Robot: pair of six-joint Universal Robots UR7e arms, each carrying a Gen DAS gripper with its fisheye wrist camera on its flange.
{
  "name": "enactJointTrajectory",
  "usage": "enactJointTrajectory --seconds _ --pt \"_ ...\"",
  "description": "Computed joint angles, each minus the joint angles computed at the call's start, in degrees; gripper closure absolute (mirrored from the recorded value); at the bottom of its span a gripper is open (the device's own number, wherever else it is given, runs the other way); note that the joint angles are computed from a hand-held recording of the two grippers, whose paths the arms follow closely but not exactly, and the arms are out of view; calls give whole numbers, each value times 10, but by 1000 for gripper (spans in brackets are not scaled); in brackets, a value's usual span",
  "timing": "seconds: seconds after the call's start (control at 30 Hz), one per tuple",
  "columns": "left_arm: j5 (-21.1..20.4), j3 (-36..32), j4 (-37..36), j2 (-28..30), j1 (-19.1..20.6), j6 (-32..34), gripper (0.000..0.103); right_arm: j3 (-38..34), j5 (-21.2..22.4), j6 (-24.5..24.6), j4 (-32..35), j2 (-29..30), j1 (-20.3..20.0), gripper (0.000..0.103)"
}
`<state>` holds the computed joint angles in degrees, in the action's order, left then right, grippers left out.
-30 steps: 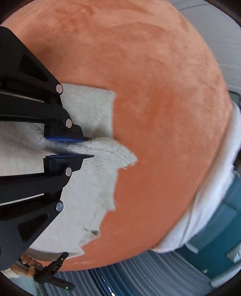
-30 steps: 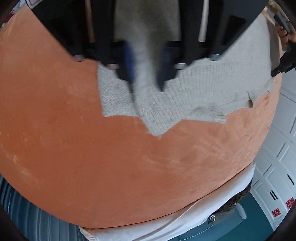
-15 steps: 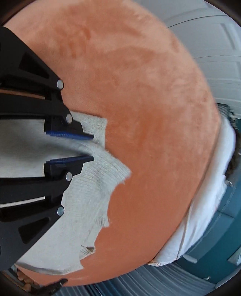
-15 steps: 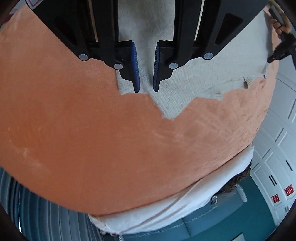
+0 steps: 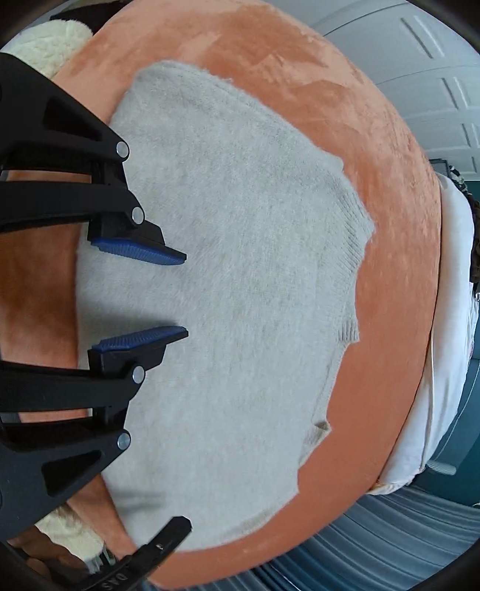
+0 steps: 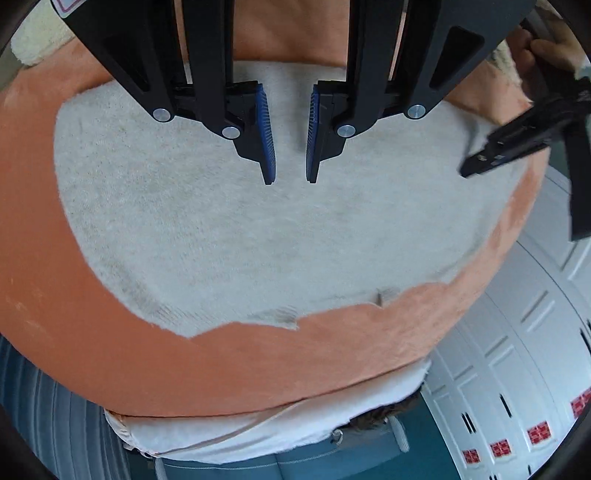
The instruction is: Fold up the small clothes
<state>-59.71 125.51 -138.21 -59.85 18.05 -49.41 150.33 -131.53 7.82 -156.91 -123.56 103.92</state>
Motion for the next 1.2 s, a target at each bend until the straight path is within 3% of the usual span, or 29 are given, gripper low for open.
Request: enactJointTrajectory --seconds 0.07,0.17,0.23,0.3,0.43,0.57,0.7,0.8,0.9,1.0,1.1,1.2 --pt "1 1 16 -2 -6 -16 70 2 11 1 11 8 0 83" --pt "-6 -1 30 -1 -7 -29 70 23 14 8 22 58 -41 83" --pt "-7 4 41 -9 -13 -38 70 27 -10 30 7 60 -11 83" --pt "-4 8 50 -19 -20 -43 70 9 -2 63 42 54 12 83" --pt "-10 20 52 -36 -22 -57 70 -19 -23 72 28 86 73 83" --pt "-7 40 37 -67 -19 -81 70 -36 -3 66 0 121 67 83" --pt "26 83 0 -132 0 -152 46 -54 -12 58 -46 194 65 83" --pt "56 111 -1 -177 24 -216 37 -74 -12 42 -75 236 49 83" --pt "48 118 7 -189 56 -226 36 -91 -4 38 -75 272 20 83" --pt "31 143 -47 -195 76 -236 32 -96 0 37 -72 306 -13 83" --pt "35 156 -91 -190 77 -224 23 -89 -19 9 -115 332 -10 83" --pt "41 142 -72 -176 74 -213 22 -95 -38 -6 -99 337 0 83"
